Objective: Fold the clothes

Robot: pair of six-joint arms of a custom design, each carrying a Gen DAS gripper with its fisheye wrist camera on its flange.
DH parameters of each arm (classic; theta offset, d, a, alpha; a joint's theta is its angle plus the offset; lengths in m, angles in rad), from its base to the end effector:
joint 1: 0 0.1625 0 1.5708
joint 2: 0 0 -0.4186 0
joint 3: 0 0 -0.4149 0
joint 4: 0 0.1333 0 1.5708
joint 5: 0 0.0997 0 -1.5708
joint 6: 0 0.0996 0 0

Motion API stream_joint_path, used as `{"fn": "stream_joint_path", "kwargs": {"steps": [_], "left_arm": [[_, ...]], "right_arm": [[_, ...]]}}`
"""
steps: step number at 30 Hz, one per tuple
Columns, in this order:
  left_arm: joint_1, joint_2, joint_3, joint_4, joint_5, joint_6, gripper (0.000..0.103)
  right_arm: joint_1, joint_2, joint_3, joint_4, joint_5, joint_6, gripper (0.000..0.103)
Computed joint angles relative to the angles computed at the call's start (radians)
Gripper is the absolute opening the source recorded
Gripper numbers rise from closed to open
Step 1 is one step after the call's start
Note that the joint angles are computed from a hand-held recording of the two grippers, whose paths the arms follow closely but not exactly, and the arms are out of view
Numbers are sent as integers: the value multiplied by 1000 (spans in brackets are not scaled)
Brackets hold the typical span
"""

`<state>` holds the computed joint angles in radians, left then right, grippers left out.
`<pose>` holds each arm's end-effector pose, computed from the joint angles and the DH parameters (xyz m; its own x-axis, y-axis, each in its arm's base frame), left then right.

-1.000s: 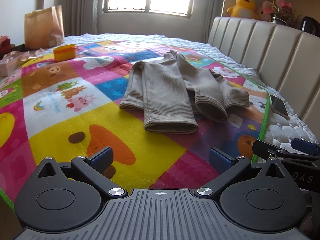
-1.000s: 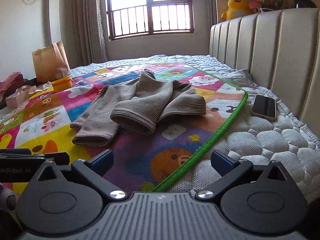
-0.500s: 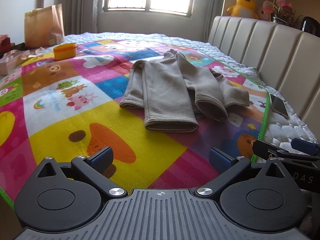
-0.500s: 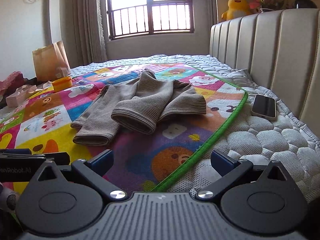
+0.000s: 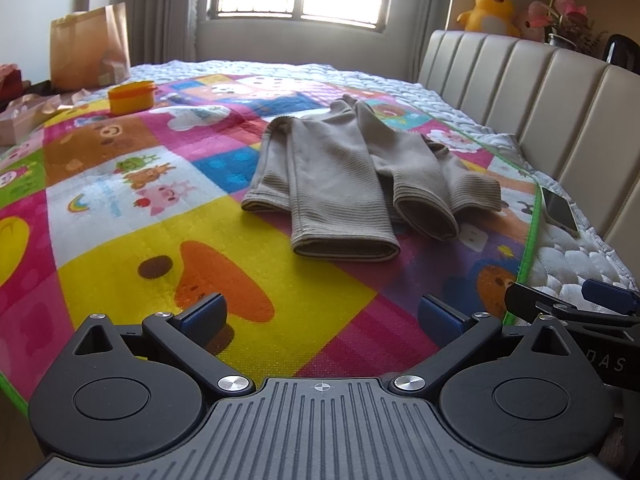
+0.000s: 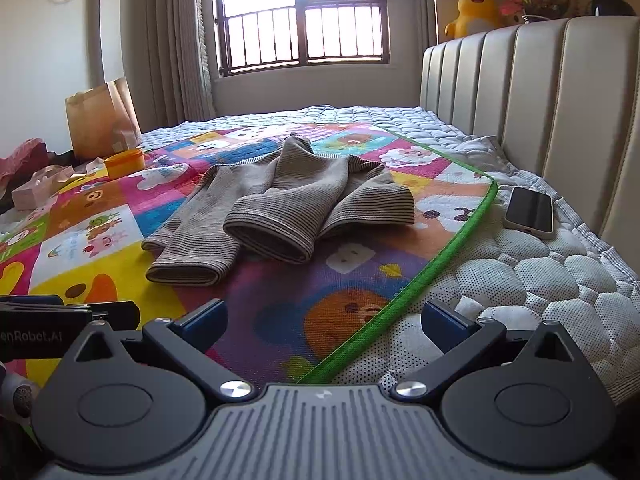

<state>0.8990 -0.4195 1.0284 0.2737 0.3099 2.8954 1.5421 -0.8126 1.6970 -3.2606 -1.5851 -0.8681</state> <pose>-0.2353 -0.6624 0.0089 -0.7138 -0.4224 -0.5586 0.3163 0.5172 -0.7953 0.1120 -0.6952 0.1484 -0.6609 -0.5033 0.5567 -0.7496 0.4773 -0.4585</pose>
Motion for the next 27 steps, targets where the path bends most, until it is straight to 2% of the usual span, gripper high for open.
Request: {"fn": "stream_joint_path", "kwargs": {"steps": [27], "left_arm": [[6,14,-25,57,12,-47,103]], "right_arm": [[-1,5,-7,8,-13,5,103]]}}
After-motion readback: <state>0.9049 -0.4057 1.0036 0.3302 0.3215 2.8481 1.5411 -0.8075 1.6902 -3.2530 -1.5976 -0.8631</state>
